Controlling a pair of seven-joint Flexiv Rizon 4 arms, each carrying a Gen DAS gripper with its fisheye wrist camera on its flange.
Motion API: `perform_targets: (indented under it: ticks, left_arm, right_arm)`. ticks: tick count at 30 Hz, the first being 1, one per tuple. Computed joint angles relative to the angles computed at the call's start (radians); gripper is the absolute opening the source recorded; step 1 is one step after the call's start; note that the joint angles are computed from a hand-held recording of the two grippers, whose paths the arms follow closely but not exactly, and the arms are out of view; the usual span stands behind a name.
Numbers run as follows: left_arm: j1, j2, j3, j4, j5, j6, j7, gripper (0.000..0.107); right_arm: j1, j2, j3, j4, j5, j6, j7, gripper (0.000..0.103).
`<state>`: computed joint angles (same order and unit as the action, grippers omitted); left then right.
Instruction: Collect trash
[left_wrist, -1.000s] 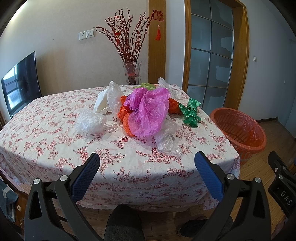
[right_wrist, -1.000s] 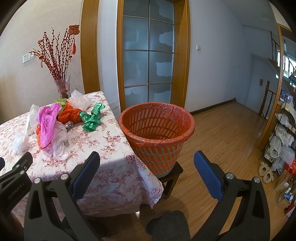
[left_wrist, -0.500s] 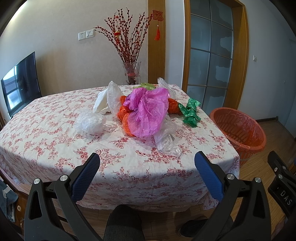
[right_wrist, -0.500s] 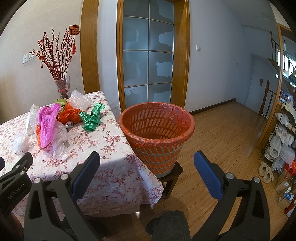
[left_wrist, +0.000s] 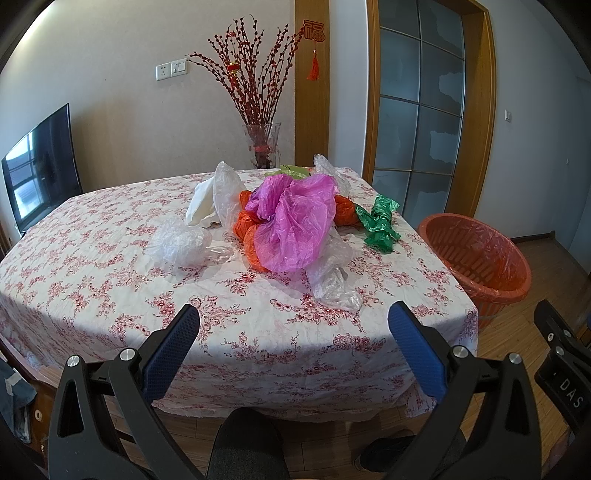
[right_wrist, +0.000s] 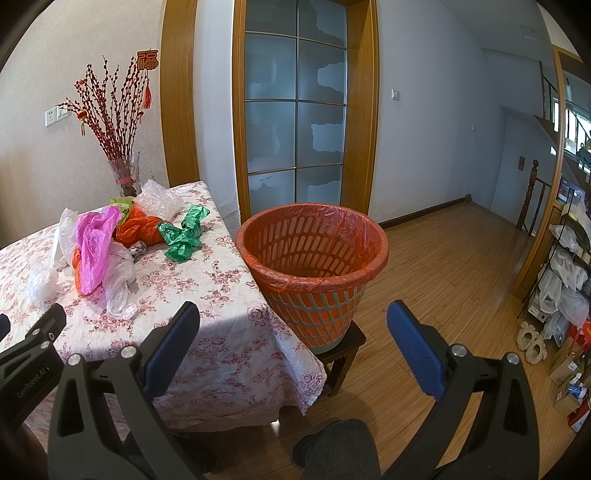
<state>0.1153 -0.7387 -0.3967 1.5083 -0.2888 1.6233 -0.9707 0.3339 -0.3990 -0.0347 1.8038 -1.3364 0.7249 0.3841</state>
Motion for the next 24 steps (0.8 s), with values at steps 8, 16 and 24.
perform_targets:
  ticks: [8, 16, 24]
  left_arm:
    - [-0.003, 0.0, 0.005, -0.001, 0.001, -0.002, -0.002, 0.101]
    - [-0.039, -0.011, 0.062, -0.037, -0.014, -0.046, -0.019, 0.101]
    - [-0.08, -0.065, 0.155, -0.151, -0.056, -0.125, -0.064, 0.101]
  right_arm:
    - [-0.001, -0.005, -0.002, -0.003, -0.001, 0.005, 0.002, 0.099]
    - [-0.005, -0.036, -0.012, -0.032, 0.003, 0.043, -0.024, 0.099]
    - [-0.01, -0.089, -0.043, -0.094, -0.004, 0.135, -0.073, 0.099]
